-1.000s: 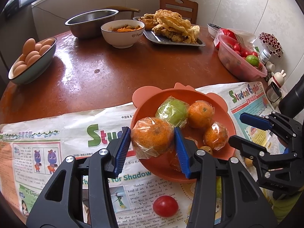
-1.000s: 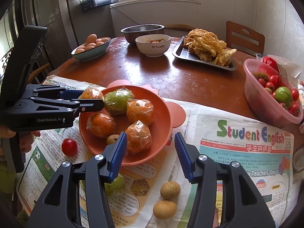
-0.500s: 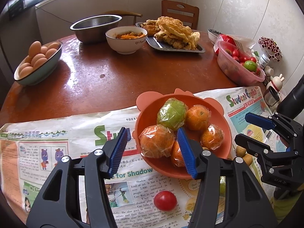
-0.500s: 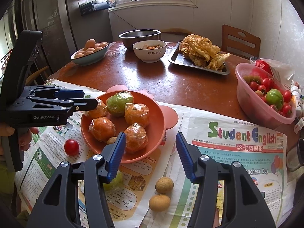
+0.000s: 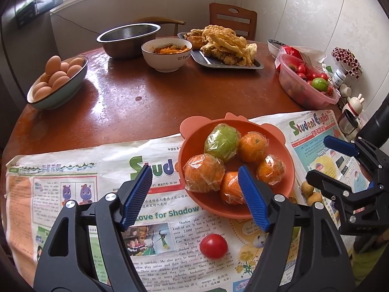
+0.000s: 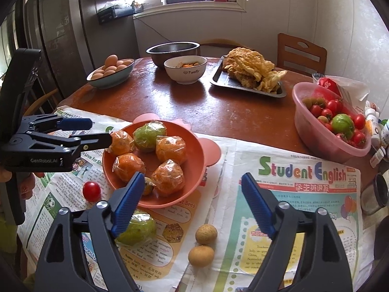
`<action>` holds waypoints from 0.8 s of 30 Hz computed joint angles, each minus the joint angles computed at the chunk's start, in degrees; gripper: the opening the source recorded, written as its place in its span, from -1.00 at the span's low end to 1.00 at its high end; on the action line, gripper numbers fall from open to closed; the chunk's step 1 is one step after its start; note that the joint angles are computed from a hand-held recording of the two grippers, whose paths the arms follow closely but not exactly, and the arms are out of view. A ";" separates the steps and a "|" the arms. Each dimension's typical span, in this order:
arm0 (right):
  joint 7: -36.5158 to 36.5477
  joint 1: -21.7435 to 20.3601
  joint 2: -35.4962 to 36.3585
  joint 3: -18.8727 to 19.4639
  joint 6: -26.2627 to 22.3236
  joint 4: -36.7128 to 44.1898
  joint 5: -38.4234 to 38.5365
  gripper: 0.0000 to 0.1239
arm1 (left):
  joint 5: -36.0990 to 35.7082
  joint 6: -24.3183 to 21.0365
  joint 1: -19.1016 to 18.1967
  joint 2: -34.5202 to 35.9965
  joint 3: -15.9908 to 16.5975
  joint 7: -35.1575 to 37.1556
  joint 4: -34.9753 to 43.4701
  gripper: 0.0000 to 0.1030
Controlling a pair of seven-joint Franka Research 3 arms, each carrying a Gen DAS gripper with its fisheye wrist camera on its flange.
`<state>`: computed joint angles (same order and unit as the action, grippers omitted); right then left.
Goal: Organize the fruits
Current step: 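Withdraw both open tools from the plate back over the newspaper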
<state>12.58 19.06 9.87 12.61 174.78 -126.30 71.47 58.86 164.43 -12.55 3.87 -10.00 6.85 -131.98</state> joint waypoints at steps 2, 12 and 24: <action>-1.13 -0.39 -0.80 0.04 0.14 -0.37 1.48 0.35 | 0.25 -0.33 -0.15 -0.52 -0.12 -0.19 -0.21 0.38; -5.75 -0.10 -4.87 -2.46 0.86 -1.47 8.30 0.49 | 0.55 -3.45 -0.67 -3.51 -1.95 -1.01 -1.03 0.66; -12.89 2.03 -9.20 -4.96 0.60 -3.71 16.15 0.57 | 1.23 -6.84 -0.81 -7.53 -4.28 -3.32 -2.74 0.81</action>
<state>-0.32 21.09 0.67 7.65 175.38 -130.01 87.62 60.09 157.59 -13.36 -3.66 -14.28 3.53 -134.72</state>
